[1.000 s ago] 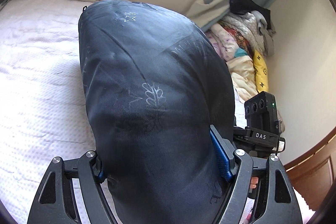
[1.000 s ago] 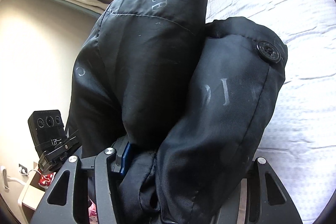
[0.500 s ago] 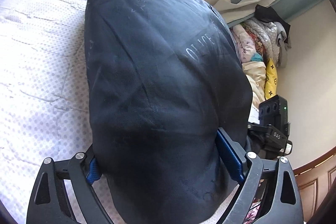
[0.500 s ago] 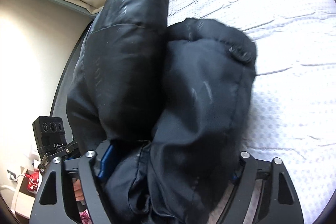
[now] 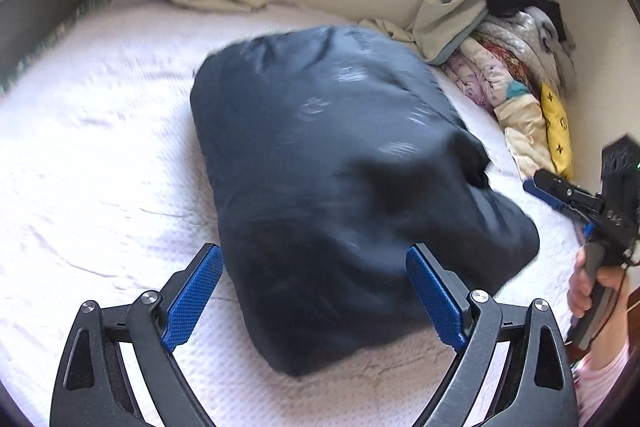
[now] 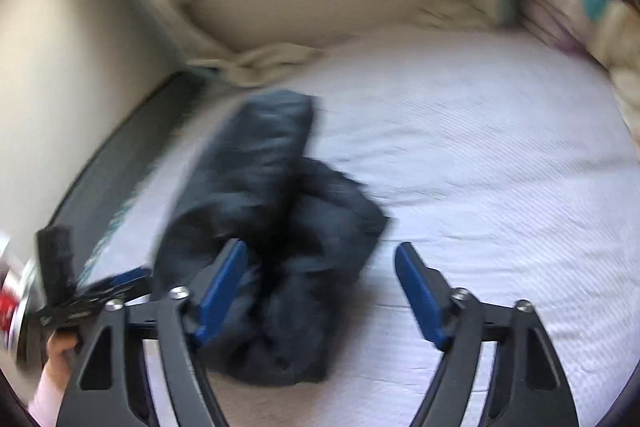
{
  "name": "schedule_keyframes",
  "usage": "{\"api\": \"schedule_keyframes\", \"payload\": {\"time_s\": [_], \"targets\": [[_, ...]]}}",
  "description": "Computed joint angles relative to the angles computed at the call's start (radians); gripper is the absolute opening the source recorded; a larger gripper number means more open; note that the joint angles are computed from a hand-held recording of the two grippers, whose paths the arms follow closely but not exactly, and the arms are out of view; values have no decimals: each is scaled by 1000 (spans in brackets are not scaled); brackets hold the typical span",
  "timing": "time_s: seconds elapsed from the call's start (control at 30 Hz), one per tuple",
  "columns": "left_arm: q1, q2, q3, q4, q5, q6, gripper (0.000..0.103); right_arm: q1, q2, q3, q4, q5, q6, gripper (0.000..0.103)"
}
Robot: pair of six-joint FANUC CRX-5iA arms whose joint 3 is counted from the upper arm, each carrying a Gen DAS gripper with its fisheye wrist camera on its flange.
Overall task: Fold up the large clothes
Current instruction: 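Set the bundle down on the bed and open both tools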
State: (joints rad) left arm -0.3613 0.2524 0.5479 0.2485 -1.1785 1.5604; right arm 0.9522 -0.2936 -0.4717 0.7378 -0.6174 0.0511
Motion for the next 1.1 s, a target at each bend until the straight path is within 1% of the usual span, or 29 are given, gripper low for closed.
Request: {"api": "schedule_keyframes", "payload": {"time_s": [0.03, 0.07, 0.1, 0.13, 0.17, 0.2, 0.23, 0.3, 0.37, 0.47, 0.53, 0.57, 0.63, 0.67, 0.73, 0.77, 0.8, 0.83, 0.87, 0.9, 0.93, 1.0, 1.07, 1.1], "targets": [[-11, -25, -13, -30, 3, 9, 95, 6, -14, -15, -1, 26, 33, 62], [-14, -36, -21, -41, 5, 15, 96, 23, -20, -24, -14, 51, 84, 59], [-19, -52, -33, -56, 4, 25, 96, 43, -10, -19, -34, 48, 130, 53], [-26, -68, -44, -79, -6, 40, 96, 64, 32, 28, -72, 13, 197, 49], [-32, -79, -52, -95, -10, 51, 96, 87, 76, 69, -109, -54, 259, 43], [-38, -102, -76, -118, -8, 62, 96, 97, 106, 96, -125, -96, 280, 40], [-44, -118, -89, -138, -9, 74, 96, 104, 144, 121, -149, -148, 298, 39], [-57, -144, -114, -173, -11, 98, 98, 100, 199, 161, -205, -190, 318, 39], [-68, -165, -135, -198, -10, 118, 98, 80, 233, 178, -244, -182, 332, 39], [-89, -189, -153, -247, -7, 131, 100, 49, 242, 154, -285, -120, 320, 39], [-118, -201, -155, -313, -8, 145, 101, 32, 231, 119, -296, -61, 284, 43], [-138, -198, -143, -352, -15, 156, 101, 19, 225, 89, -296, -11, 247, 45], [-174, -198, -127, -423, -26, 168, 101, 9, 207, 57, -293, 30, 203, 50], [-180, -199, -125, -436, -25, 165, 102, 5, 195, 51, -303, 40, 191, 52], [-202, -202, -118, -479, -26, 169, 102, -9, 169, 50, -343, 43, 209, 65], [-206, -200, -114, -482, -27, 169, 102, -9, 141, 36, -346, 51, 180, 69], [-211, -198, -110, -484, -28, 170, 102, -8, 120, 24, -336, 58, 147, 77], [-211, -199, -111, -480, -28, 170, 102, -7, 98, 6, -317, 66, 113, 79], [-212, -199, -110, -477, -30, 170, 102, 5, 62, -26, -262, 72, 42, 81], [-212, -198, -110, -474, -30, 170, 102, 26, 36, -50, -193, 54, -32, 85], [-211, -201, -113, -468, -27, 168, 102, 45, 17, -64, -129, 14, -94, 90], [-213, -205, -114, -467, -23, 171, 102, 107, -7, -76, -35, -102, -187, 92], [-215, -212, -120, -465, -15, 172, 102, 172, -26, -99, 46, -175, -257, 93], [-216, -217, -124, -462, -11, 172, 102, 211, -23, -102, 86, -229, -284, 94]]}}
